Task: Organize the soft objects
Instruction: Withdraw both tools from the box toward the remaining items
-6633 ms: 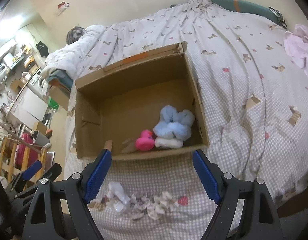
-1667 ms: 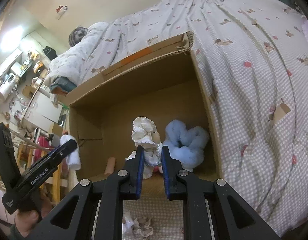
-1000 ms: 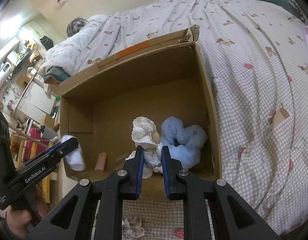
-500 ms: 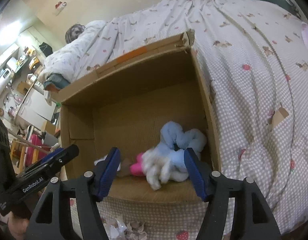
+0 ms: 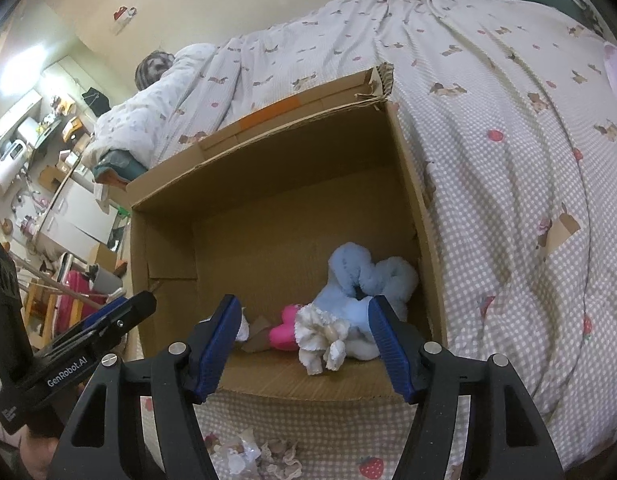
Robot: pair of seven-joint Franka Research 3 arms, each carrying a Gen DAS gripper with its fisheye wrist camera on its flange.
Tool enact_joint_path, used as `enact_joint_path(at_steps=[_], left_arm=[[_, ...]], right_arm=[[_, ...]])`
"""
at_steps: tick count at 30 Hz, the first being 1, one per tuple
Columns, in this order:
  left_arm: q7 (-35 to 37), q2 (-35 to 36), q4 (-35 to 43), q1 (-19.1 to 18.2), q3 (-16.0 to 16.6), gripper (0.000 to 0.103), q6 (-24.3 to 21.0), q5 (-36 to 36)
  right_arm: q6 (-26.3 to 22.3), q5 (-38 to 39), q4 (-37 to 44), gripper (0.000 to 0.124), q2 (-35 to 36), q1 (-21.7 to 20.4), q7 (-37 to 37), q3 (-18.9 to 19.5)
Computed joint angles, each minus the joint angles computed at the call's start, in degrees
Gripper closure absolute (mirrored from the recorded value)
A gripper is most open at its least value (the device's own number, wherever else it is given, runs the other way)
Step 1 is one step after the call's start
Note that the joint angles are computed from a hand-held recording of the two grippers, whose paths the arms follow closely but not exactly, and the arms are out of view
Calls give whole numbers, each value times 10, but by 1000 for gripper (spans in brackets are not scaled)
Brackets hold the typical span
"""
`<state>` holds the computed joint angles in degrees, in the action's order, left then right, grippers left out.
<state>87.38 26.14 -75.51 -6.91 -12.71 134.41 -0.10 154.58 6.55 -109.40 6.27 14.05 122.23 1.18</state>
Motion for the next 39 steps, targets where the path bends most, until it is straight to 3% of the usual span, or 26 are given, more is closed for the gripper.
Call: enact_joint_path(at_steps=[7, 24, 30, 33, 36, 39], left_arm=[[2, -45, -56, 16, 2, 36, 13, -15], [-15, -149, -206, 28, 19, 36, 42, -20], [-17, -155, -230, 35, 21, 36, -7, -52], [-20, -140, -220, 35, 21, 36, -64, -56], [8, -131, -220, 42, 11, 36, -100, -100], [42, -121, -214, 31, 2, 36, -130, -98]], right_arm=[[-13, -1, -14, 54, -15, 5, -12, 6], [-8, -24, -85, 54, -74, 2, 39, 18], [-16, -17, -112, 54, -90, 1, 45, 26], [-19, -22, -126, 54, -98, 1, 52, 29], [-24, -22, -137, 54, -104, 0, 57, 31], [-33, -28, -140, 54, -106, -2, 66, 32]])
